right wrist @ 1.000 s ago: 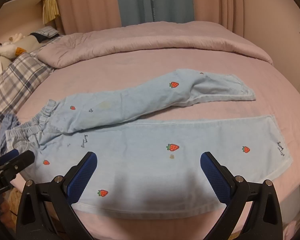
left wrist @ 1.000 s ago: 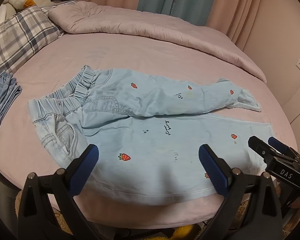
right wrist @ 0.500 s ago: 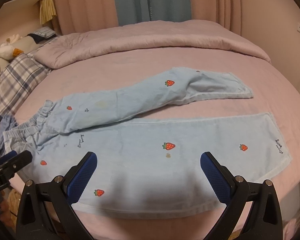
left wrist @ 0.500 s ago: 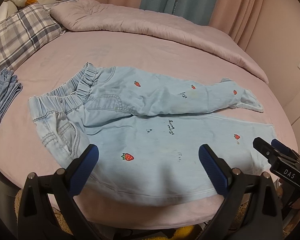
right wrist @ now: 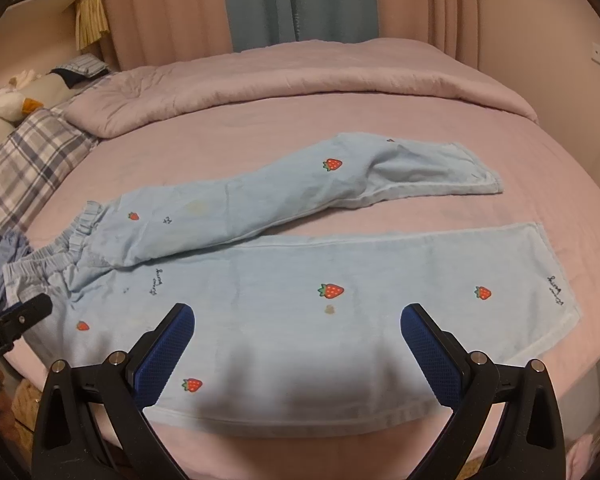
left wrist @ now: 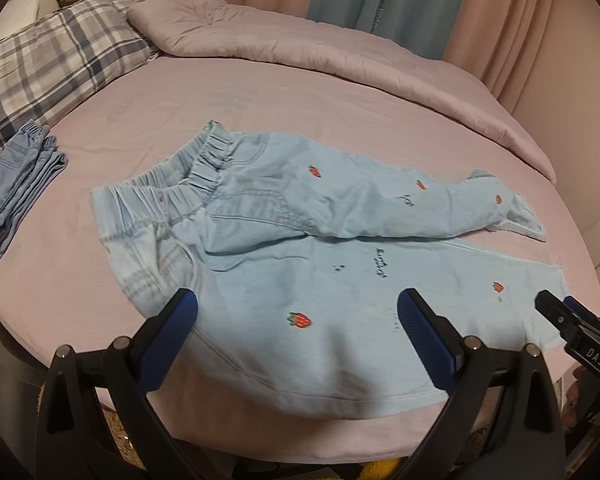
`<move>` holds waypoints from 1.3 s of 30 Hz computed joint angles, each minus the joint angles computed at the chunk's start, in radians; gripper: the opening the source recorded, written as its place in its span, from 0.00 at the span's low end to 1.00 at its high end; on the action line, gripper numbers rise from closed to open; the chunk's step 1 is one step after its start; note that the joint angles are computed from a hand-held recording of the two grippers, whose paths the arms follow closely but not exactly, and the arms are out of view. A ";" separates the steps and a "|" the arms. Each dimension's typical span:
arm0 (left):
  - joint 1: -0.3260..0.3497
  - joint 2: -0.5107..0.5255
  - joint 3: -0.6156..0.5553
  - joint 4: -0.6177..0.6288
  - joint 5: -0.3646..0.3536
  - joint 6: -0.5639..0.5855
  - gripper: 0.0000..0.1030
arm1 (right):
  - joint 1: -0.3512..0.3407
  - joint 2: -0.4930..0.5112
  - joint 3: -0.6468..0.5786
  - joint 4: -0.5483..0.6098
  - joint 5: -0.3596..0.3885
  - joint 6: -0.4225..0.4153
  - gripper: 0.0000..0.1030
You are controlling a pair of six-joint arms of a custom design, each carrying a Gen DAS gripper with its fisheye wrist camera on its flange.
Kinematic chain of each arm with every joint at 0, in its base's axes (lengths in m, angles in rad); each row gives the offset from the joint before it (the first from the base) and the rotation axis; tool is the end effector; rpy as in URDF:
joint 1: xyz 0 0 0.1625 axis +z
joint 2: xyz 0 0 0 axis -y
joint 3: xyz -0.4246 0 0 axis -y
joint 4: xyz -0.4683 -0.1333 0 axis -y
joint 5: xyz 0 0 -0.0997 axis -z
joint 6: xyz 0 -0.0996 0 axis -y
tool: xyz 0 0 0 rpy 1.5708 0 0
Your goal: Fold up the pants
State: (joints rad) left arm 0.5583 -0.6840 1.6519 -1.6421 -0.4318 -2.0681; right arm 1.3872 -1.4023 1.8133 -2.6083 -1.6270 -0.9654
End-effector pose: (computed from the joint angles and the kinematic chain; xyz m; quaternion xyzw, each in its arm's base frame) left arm -0.4110 -0.5205 -0.0588 -0.1803 0.7734 -0.4746 0.3797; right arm 0.0088 -0.6521 0.3719 0.3543 -0.8825 0.2441 0.1898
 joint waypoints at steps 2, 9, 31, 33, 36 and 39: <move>0.001 -0.010 0.005 0.027 -0.016 -0.035 0.97 | 0.000 0.003 -0.004 -0.003 -0.007 0.008 0.99; 0.016 -0.091 0.131 -0.078 -0.097 -0.099 0.92 | -0.014 0.031 -0.056 0.000 -0.025 0.063 0.99; 0.025 -0.250 0.433 -0.485 -0.090 -0.124 0.38 | -0.190 0.198 -0.416 0.134 -0.078 0.554 0.59; 0.020 -0.252 0.439 -0.509 -0.085 -0.105 0.29 | -0.191 0.223 -0.447 0.139 -0.071 0.554 0.36; 0.001 -0.255 0.435 -0.485 -0.069 -0.130 0.24 | -0.177 0.272 -0.528 0.181 -0.063 0.556 0.06; -0.016 -0.248 0.402 -0.370 -0.084 -0.177 0.24 | -0.176 0.257 -0.558 0.223 0.072 0.536 0.05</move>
State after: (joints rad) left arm 0.5427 -0.9316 2.0543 -2.0124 -0.5158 -2.2446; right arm 1.2116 -1.1451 1.2548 -2.3851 -1.5551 -0.4289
